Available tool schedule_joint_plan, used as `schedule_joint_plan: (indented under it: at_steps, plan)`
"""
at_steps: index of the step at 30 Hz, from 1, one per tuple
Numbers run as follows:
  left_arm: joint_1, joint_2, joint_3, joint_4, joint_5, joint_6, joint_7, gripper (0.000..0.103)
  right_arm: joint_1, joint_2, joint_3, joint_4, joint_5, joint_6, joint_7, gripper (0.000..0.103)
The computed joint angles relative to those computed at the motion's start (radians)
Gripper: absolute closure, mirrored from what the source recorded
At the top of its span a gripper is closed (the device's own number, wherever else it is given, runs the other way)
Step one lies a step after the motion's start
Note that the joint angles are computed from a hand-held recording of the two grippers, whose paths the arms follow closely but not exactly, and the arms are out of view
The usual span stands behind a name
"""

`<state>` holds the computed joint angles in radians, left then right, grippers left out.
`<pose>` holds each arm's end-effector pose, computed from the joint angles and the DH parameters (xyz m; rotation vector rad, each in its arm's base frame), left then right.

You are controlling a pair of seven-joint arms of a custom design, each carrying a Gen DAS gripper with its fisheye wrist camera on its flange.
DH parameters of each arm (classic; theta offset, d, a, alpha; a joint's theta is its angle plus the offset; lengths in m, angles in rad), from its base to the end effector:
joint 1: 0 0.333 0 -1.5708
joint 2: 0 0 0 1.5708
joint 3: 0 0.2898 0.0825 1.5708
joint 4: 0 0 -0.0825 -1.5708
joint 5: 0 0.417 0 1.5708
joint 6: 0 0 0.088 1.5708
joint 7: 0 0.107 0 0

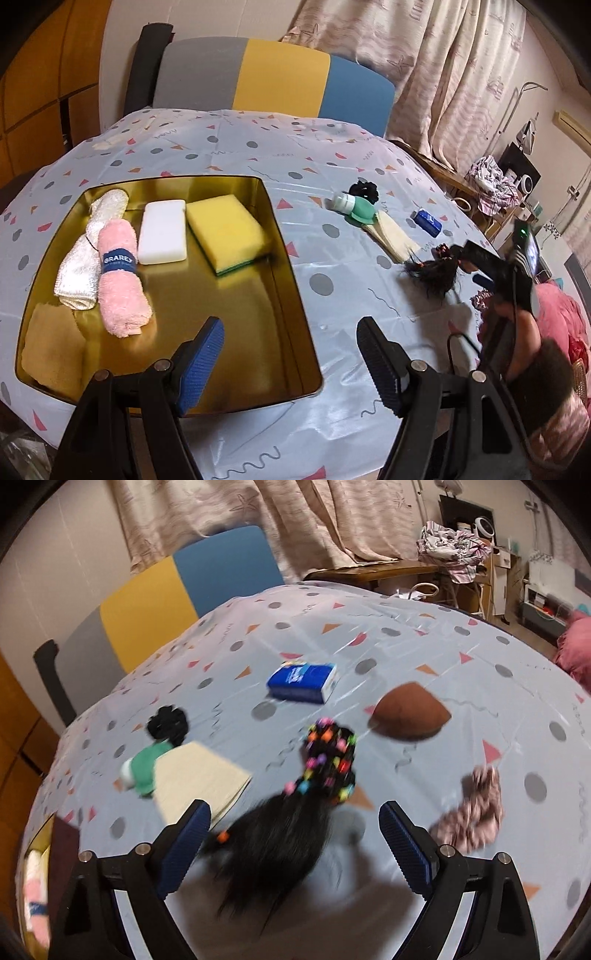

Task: Organize rigid objects
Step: 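Move the right gripper to the black beaded hair piece and grasp it, then grasp the beige mesh cloth with the left gripper while the right gripper holds the hair piece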

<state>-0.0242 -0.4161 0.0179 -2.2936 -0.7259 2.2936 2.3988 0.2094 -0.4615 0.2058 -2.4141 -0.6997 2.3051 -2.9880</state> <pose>0.5061 -0.0172 0.5272 -1.4852 2.3833 -1.0901 0.4478 0.1866 0.4813 -0.8167 2.4185 -0.7630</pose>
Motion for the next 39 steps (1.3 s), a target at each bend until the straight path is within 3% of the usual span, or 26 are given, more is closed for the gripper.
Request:
schedule_joint_plan:
  at_steps: [7,13,16,18,30,36,39]
  plan:
    - [-0.007,-0.003,-0.015,0.001,0.029,-0.01,-0.024,0.028,-0.019,0.042,-0.036,0.016,0.005,0.0,-0.086,0.016]
    - [-0.023,-0.006,-0.029,0.006,0.049,-0.014,-0.031,0.028,-0.023,0.09,-0.073,0.007,0.049,0.059,-0.189,0.041]
    - [-0.032,-0.005,-0.034,0.009,0.056,-0.013,-0.032,0.028,-0.033,0.092,-0.054,-0.003,0.008,0.06,-0.181,0.045]
    - [-0.041,0.006,-0.044,0.02,0.063,-0.014,-0.041,0.028,-0.034,0.085,-0.052,-0.011,-0.004,0.076,-0.177,0.056]
    - [-0.099,0.163,-0.123,0.18,0.099,-0.036,-0.167,0.027,-0.038,0.076,-0.032,-0.041,-0.073,0.162,-0.148,0.061]
    - [-0.135,0.351,-0.19,0.351,0.203,-0.047,-0.301,0.027,-0.043,0.075,-0.025,-0.046,-0.085,0.166,-0.128,0.061]
    - [-0.159,0.448,-0.219,0.427,0.246,-0.006,-0.365,0.022,-0.043,0.076,-0.025,-0.046,-0.093,0.165,-0.119,0.061]
